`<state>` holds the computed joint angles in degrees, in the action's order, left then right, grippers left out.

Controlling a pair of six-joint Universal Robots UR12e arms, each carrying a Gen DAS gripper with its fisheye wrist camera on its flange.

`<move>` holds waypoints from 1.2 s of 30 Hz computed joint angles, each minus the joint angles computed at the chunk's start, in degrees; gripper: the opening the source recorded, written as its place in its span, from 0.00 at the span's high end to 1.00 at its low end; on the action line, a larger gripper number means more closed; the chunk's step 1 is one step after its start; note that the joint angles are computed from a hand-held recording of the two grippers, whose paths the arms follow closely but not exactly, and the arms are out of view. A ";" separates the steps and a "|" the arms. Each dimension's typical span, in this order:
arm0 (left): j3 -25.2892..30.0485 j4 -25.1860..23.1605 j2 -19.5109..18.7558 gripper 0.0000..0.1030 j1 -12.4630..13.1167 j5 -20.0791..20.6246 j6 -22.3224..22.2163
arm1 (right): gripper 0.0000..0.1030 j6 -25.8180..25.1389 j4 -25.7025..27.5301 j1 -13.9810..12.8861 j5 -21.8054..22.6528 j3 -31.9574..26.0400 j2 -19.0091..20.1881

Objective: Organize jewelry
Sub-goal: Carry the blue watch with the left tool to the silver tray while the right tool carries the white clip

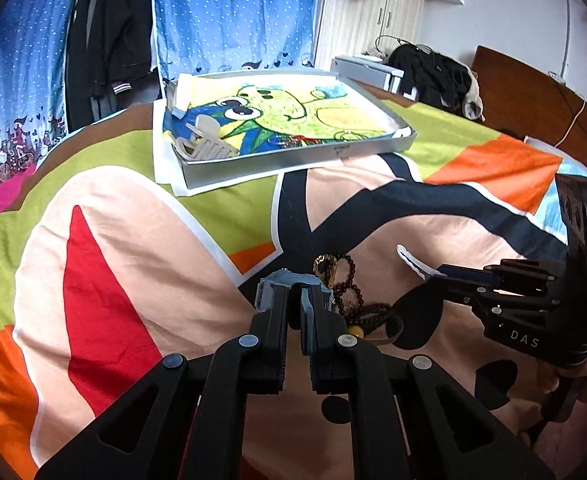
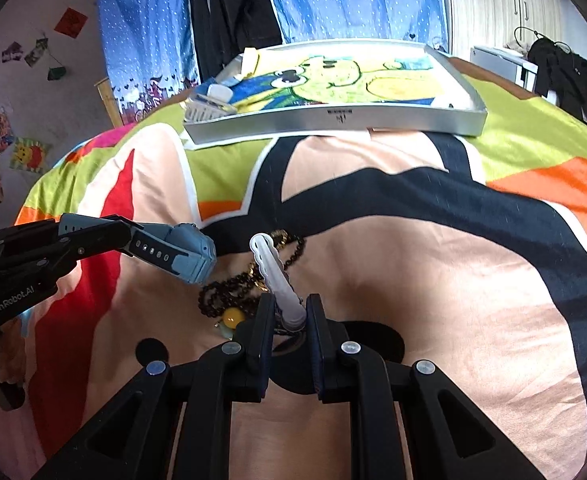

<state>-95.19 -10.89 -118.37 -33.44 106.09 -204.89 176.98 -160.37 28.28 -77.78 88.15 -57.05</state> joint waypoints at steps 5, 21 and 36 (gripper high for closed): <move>-0.01 1.93 0.03 0.94 -0.04 0.63 -0.48 | 0.85 0.98 -2.53 -0.07 0.38 0.53 -0.27; 10.28 3.12 -3.00 0.94 2.81 0.23 0.99 | 0.85 12.06 -18.70 -1.62 -1.75 -4.00 3.65; 20.45 -5.52 -9.41 0.94 6.78 0.52 -2.78 | 0.85 12.40 -16.08 -2.47 -2.44 -20.35 14.16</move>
<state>-74.74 -16.41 -127.77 -26.66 106.61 -207.67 189.38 -176.45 25.81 -80.22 67.80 -42.89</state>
